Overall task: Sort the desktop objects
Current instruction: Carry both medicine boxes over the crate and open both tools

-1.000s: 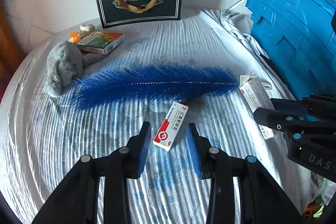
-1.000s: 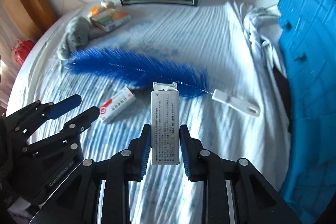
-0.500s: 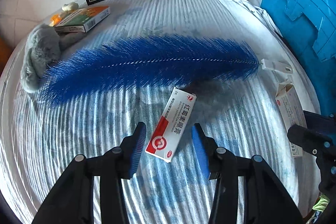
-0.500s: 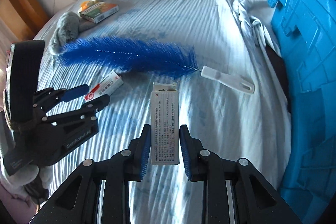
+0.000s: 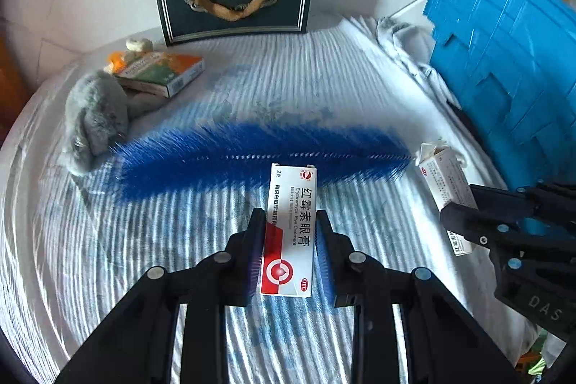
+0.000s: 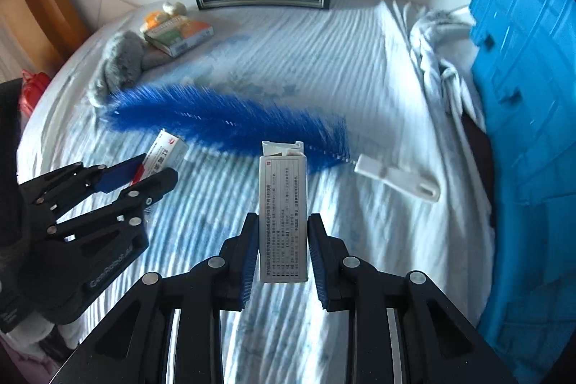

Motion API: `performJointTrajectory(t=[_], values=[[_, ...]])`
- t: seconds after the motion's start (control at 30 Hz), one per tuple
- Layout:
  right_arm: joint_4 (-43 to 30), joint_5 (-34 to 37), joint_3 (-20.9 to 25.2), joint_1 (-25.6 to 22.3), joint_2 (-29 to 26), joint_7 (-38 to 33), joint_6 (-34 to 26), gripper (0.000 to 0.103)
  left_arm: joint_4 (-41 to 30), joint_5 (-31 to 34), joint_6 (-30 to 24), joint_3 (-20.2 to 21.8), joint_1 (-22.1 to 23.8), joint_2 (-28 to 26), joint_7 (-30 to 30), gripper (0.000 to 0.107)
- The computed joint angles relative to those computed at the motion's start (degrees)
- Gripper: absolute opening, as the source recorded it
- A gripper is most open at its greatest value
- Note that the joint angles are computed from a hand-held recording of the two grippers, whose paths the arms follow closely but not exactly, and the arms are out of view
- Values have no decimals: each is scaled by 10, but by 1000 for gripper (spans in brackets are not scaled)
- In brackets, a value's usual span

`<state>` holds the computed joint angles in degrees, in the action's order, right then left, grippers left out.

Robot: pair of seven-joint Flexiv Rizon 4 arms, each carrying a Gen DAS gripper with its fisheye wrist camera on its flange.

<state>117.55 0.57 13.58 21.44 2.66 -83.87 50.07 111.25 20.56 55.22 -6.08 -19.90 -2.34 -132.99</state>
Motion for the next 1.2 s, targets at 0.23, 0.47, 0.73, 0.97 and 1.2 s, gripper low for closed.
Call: performJointTrajectory(t=[0.23, 0.47, 0.73, 0.97, 1.2], values=[[27, 13, 0, -6, 115, -21, 44, 27, -49, 59, -54, -35, -9, 69, -42, 27], [46, 9, -31, -30, 235, -37, 90, 27, -161, 154, -85, -105, -23, 73, -64, 27], [54, -30, -80, -100, 305, -55, 115, 27, -349, 232, -107, -141, -96, -44, -55, 27], [56, -24, -147, -151, 328, -108, 102, 27, -536, 261, -160, -149, -192, -187, -9, 27], [46, 33, -199, -145, 326, -200, 62, 27, -708, 274, -243, -117, -290, -303, 37, 27]])
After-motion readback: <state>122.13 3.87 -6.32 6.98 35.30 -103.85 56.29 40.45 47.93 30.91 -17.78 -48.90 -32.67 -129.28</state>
